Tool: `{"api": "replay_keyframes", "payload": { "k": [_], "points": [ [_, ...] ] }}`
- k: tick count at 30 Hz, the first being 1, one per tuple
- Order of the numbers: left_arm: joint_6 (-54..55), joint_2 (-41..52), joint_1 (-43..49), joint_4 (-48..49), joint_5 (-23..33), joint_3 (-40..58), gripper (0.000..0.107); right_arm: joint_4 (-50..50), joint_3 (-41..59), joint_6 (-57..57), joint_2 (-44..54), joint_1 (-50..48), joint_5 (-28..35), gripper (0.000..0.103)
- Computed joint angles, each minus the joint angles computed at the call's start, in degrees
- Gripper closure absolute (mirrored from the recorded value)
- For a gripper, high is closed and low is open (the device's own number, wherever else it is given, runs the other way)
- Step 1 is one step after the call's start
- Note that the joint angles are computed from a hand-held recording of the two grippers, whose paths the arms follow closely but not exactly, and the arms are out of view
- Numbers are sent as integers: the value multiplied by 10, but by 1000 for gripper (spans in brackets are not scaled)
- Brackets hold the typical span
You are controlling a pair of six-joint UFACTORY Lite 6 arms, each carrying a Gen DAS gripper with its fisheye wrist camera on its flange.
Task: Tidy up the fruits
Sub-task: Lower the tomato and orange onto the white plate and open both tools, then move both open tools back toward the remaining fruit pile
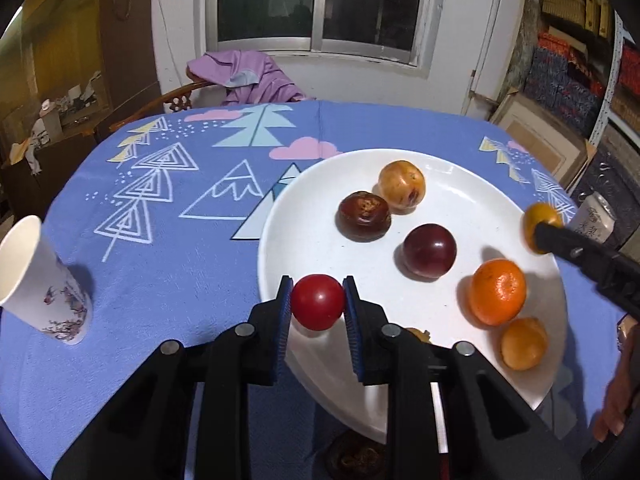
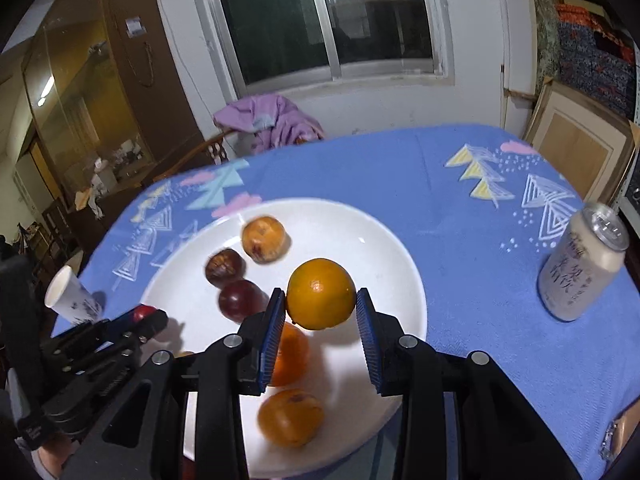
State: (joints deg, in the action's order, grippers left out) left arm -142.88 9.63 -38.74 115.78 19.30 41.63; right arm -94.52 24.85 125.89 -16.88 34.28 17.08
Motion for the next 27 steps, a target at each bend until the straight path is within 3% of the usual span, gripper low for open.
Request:
{"api": "replay_keyframes", "payload": {
  "k": [2, 4, 5, 6, 7, 8, 10, 19, 27],
  "points": [
    [-21, -1, 1, 23, -5, -2, 74, -76, 0, 71, 24, -21, -29, 65],
    [-51, -7, -4, 55, -8, -6, 55, -117, -11, 125, 17, -24, -33, 59],
    [-46, -11, -14, 48, 3, -9, 50, -116, -12, 124, 15, -22, -35, 55],
    [-34, -15, -26, 32, 16, -11, 39, -100, -15, 111, 8, -13, -26, 46],
    [-4, -16, -44, -7, 42, -13, 24, -75, -18, 93, 1, 3, -7, 43],
    [10, -20, -55, -29, 61, -15, 19, -51, -18, 70, -3, 15, 9, 43],
    [28, -30, -66, -47, 76, -19, 18, -6, -16, 26, -13, 38, 31, 43],
    [29, -139, -31, -71, 37, -71, 18, 159, -11, -114, -93, 127, 84, 39],
    [165, -260, -94, -245, 77, -141, 17, 296, -22, -184, -192, 321, 255, 33]
  ]
}}
